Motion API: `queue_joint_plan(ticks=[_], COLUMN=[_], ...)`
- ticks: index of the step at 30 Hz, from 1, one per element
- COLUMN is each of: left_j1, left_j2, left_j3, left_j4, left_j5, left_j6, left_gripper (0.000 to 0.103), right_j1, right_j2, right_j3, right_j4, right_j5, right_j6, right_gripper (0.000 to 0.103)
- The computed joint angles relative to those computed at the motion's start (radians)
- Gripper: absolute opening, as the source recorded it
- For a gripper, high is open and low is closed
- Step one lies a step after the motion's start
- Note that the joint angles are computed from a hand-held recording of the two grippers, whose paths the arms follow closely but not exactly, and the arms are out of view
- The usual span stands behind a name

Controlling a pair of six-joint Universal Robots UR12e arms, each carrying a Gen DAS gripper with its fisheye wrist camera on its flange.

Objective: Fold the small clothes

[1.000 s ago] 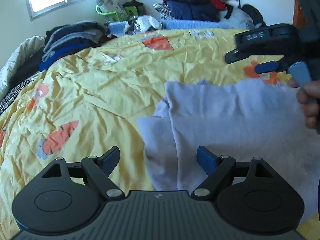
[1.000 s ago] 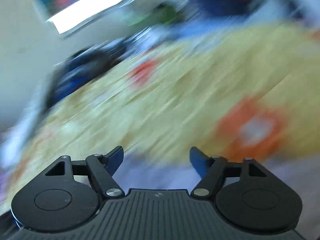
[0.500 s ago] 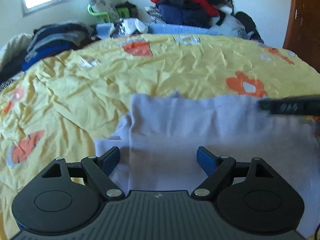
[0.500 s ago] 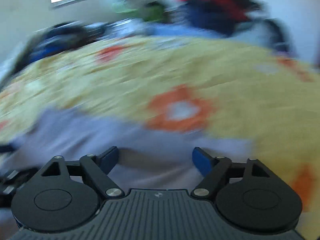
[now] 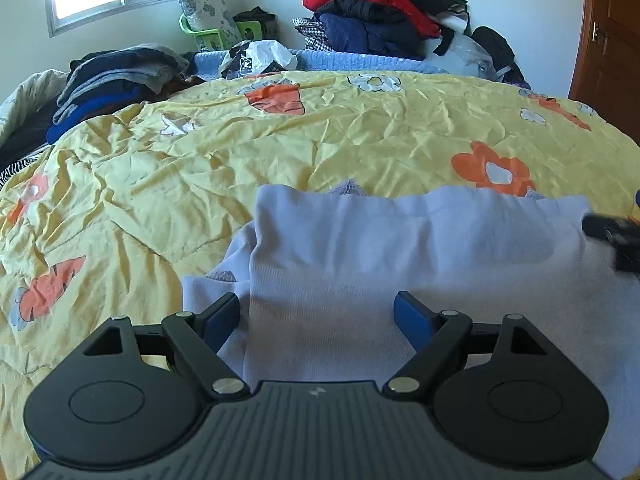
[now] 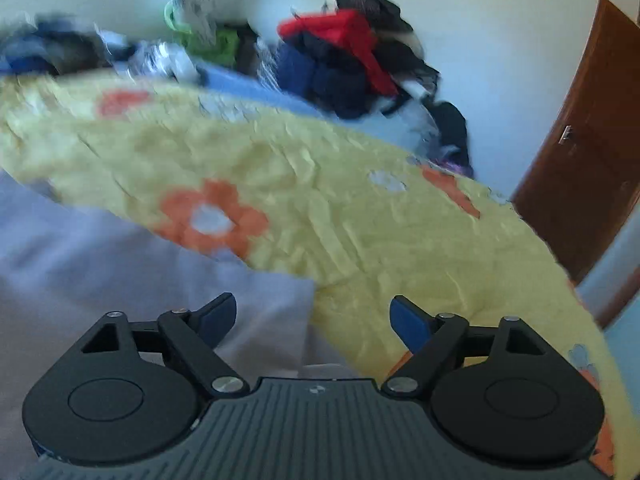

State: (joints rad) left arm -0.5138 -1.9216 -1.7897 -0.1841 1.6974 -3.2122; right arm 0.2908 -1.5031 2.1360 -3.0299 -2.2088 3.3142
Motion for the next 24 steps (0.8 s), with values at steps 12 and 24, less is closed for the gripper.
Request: queue_joint_plan(ticks=[12, 24], left_j1=[-0.003, 0.079], left_j2=[0.033, 0.092], left_j3=[-0.049, -0.098], left_j4=[0.027, 0.066], left_j5=[-0.017, -0.093], left_j6=[0.039, 0.091], left_gripper=[0.085, 0.089], right_j1=[0.004, 0.109], right_j2=[-0.084, -0.094], right_j3=[0.078, 0.108], right_j4=[0.012, -0.113], right_j5=[0.127, 0.073], right_j6=[0.092, 0.044], right_gripper=[0.092, 0.088])
